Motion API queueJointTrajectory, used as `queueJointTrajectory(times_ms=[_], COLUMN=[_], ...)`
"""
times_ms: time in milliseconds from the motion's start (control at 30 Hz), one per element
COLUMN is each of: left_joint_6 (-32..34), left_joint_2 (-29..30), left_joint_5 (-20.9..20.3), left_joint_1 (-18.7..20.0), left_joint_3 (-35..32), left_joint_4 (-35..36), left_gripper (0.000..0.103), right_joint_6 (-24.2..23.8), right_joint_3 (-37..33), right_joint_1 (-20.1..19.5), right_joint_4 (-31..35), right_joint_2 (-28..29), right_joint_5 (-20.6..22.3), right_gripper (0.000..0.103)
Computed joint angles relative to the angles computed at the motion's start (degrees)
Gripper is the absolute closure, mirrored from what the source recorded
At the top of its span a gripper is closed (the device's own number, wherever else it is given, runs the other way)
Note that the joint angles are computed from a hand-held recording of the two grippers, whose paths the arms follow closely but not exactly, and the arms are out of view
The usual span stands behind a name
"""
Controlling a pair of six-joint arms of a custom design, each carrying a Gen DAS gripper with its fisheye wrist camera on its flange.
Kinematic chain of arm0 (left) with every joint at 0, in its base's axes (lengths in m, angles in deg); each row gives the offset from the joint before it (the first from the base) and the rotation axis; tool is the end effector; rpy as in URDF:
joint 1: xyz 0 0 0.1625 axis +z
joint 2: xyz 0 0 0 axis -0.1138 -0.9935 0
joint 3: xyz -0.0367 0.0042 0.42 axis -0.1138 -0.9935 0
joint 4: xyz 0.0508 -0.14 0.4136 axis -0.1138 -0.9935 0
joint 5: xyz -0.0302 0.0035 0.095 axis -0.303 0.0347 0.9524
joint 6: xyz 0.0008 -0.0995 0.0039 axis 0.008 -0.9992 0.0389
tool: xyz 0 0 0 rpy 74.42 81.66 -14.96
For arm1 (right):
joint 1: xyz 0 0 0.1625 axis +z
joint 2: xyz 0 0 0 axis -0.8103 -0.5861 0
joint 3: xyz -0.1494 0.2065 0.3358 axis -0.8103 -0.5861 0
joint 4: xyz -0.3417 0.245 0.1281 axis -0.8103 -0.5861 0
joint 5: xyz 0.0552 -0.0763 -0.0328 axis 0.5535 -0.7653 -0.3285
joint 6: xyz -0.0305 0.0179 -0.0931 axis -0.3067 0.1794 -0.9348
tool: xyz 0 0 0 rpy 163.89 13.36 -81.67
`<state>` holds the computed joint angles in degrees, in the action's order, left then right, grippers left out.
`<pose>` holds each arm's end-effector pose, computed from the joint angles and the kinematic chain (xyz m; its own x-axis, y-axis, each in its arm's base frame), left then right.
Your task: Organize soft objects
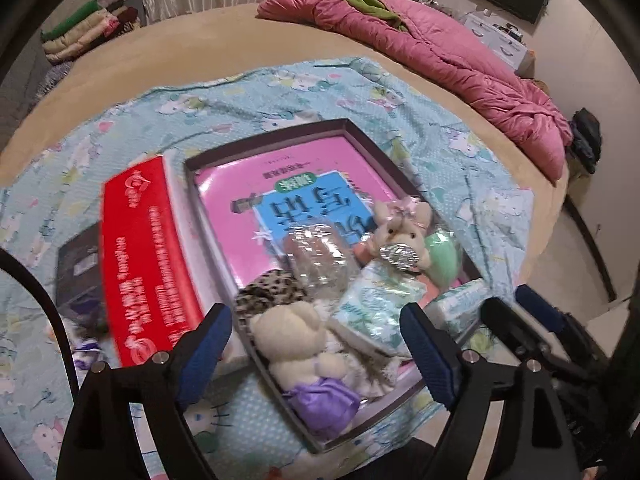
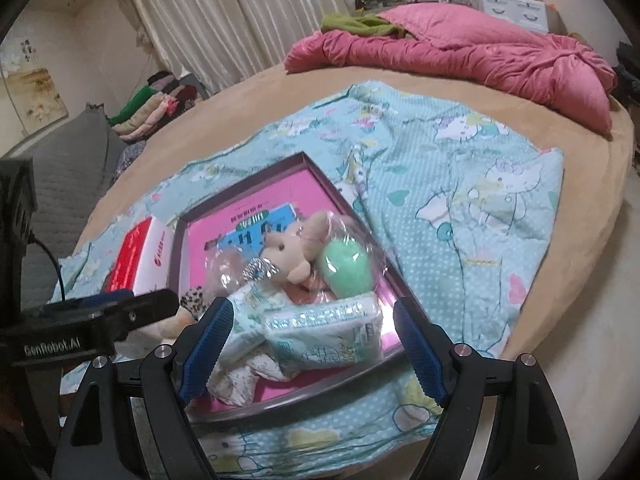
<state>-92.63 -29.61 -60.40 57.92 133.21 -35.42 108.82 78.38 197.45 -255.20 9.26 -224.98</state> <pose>-0.0659 -0.3919 0.4409 -0.7680 0.2901 -0.5709 0.4706 0.8603 -0.1960 0.4780 -0.2891 0.0122 -0.8732 0.1302 0.4697 -0.2440 0.7174 -0.6526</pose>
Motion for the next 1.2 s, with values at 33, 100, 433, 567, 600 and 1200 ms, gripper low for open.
queueJointTrajectory(times_ms=[33, 100, 433, 567, 600, 1200], left_joint_6=[-0.39, -1.34, -4.05, -5.82, -6.23, -15.73], left_joint_2=[-0.31, -1.03, -5.45, -7.05, -7.39, -14.38], left_joint_5=[0.98, 1.86, 4.08, 5.08, 5.26, 8.83], left_joint_1=[-0.36, -0.73, -2.79, -3.95, -4.22, -9.92], left_joint_3=[0.02, -0.21, 0.04, 0.41, 0.47, -0.65], left_joint_4=[0.58, 1.88, 6.31, 8.64, 9.08, 22.30], left_gripper=[0.017, 0.017, 0.017, 0.017, 0.017, 0.017], right_joint_6=[0.06, 0.93, 3.07, 4.65, 4.85, 7.66], right_joint_3=[-0.14, -0.74, -2.50, -3.02, -3.12, -5.77], right_joint_1=[0.11, 0.50, 1.74, 2.10, 2.22, 5.71], right_joint_4=[0.20, 1.92, 5.97, 7.73, 7.96, 13.59], right_joint_2=[0.03, 0.06, 0.49, 0.53, 0.54, 0.59], right_joint_5=[-0.20, -0.73, -1.02, -0.35, -0.24, -0.62], right_gripper=[0.020, 0.020, 0.019, 0.019, 0.019, 0.019])
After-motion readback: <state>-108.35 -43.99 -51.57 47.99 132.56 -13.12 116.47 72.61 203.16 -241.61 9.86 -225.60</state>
